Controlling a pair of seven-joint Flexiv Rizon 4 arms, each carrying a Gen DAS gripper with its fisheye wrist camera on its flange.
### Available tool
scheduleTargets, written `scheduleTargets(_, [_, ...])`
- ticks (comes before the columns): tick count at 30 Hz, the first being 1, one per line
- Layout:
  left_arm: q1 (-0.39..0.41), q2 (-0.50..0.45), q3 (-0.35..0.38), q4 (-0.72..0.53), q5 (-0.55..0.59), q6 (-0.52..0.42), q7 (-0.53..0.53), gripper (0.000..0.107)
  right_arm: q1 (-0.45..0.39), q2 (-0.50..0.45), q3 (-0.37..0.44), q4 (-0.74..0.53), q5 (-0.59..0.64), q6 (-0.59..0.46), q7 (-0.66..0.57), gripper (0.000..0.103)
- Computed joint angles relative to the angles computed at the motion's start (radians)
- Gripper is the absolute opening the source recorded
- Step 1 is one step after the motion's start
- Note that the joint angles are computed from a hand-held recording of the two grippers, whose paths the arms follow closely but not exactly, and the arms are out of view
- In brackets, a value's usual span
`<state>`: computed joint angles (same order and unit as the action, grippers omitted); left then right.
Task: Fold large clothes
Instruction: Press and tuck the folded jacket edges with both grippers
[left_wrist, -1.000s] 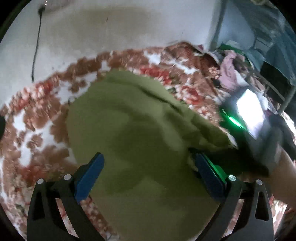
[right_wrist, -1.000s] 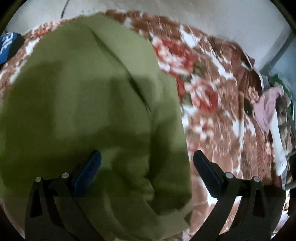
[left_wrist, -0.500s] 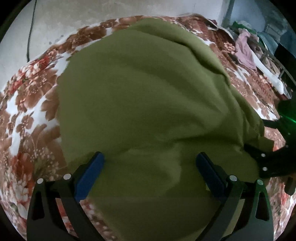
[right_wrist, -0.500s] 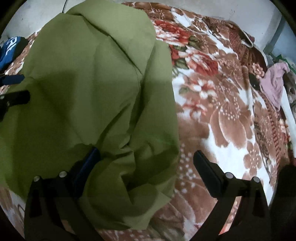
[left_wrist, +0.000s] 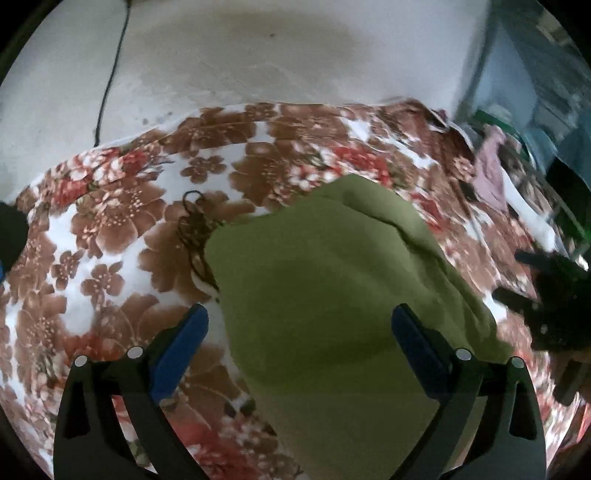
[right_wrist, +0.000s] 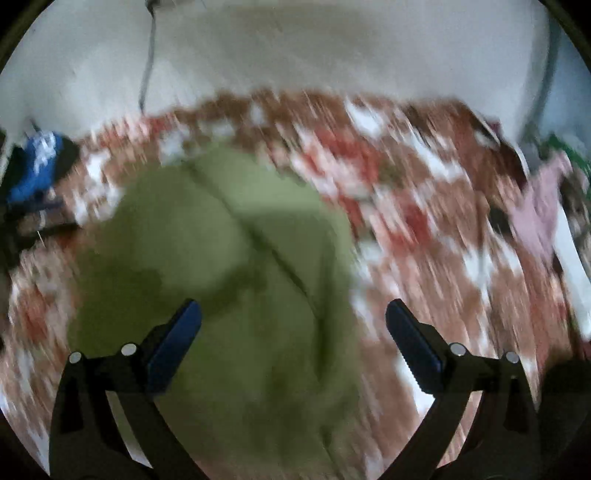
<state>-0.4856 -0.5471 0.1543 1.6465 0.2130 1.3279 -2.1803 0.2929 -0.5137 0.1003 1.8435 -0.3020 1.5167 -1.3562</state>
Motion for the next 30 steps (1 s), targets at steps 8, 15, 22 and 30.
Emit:
scheduleTargets(8, [0.069,-0.135,-0.052,-0.141,-0.068,-0.100,0.034,0.097,0.104,-0.266,0.000,-0.414,-0.045,-0.214,0.008,0.098])
scheduleTargets(15, [0.134,-0.238,-0.125,-0.185,-0.157,-0.112,0.200,0.099,0.114,-0.372,-0.057,-0.476,-0.079,-0.263,-0.043,0.098])
scheduleTargets(22, [0.247,-0.262,-0.270,-0.100,-0.310,0.003,0.365,0.099,0.028,-0.417,0.010,-0.507,-0.034,-0.288,-0.197,0.098])
scheduleTargets(30, [0.132,-0.171,-0.108,-0.032,-0.300,-0.008,0.334,0.098,0.029,-0.372,-0.046,-0.417,-0.037,-0.158,-0.286,0.098])
